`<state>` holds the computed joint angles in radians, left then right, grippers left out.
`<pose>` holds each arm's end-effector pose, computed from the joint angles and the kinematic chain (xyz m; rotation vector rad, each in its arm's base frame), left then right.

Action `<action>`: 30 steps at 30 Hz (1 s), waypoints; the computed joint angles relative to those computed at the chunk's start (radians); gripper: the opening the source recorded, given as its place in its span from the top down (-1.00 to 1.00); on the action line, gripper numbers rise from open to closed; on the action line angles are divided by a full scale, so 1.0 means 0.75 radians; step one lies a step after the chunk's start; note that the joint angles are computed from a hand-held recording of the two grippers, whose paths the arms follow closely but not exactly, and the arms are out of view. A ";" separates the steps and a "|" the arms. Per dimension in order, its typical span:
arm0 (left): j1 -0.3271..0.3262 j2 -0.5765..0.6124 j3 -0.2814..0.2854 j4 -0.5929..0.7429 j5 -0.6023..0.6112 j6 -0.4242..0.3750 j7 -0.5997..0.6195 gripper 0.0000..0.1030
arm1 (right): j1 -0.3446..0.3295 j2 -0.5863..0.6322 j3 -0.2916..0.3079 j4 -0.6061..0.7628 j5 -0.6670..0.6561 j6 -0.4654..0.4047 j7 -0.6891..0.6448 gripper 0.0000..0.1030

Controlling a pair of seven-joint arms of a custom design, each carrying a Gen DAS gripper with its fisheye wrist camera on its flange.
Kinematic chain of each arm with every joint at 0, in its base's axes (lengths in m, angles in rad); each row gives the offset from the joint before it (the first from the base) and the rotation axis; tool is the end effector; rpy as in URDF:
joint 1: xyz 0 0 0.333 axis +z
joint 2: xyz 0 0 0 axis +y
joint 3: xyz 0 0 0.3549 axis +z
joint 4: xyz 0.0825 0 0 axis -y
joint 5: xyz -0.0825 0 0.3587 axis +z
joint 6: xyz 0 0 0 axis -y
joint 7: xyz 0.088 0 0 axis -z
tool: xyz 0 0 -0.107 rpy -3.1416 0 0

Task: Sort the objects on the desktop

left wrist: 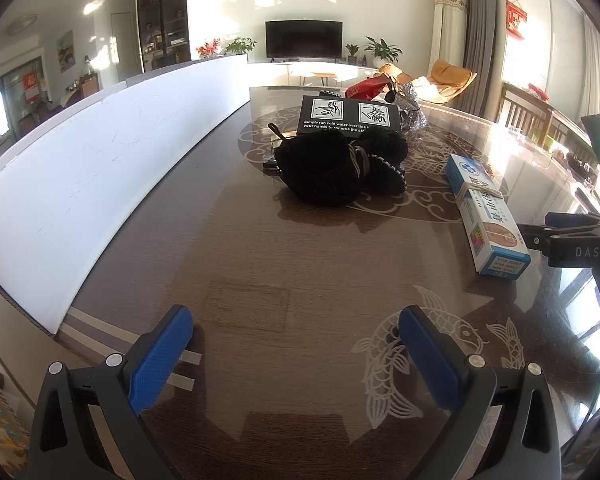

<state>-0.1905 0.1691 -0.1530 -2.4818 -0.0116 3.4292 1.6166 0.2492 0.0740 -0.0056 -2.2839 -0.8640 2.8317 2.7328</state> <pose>0.4913 -0.1719 0.3780 -1.4541 2.1103 -0.8671 0.5094 0.1667 0.4173 -1.7431 2.0231 -0.6581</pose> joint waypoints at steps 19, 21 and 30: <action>-0.007 0.002 0.005 0.004 -0.004 -0.003 0.007 -1.00 | 0.001 0.001 0.000 0.002 0.000 -0.001 0.001 -1.00; 0.027 -0.001 -0.020 0.007 0.028 -0.016 -0.011 -1.00 | 0.001 0.001 -0.001 0.002 0.000 -0.001 0.001 -1.00; 0.370 -0.024 -0.295 0.020 0.287 -0.123 -0.200 -1.00 | 0.001 0.001 -0.001 0.002 0.000 -0.001 0.001 -1.00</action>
<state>0.0871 0.1511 -0.3740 -2.4665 0.2040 3.3367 1.4665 0.2499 0.0749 -0.0062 -2.2827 -0.8640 2.8310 2.7336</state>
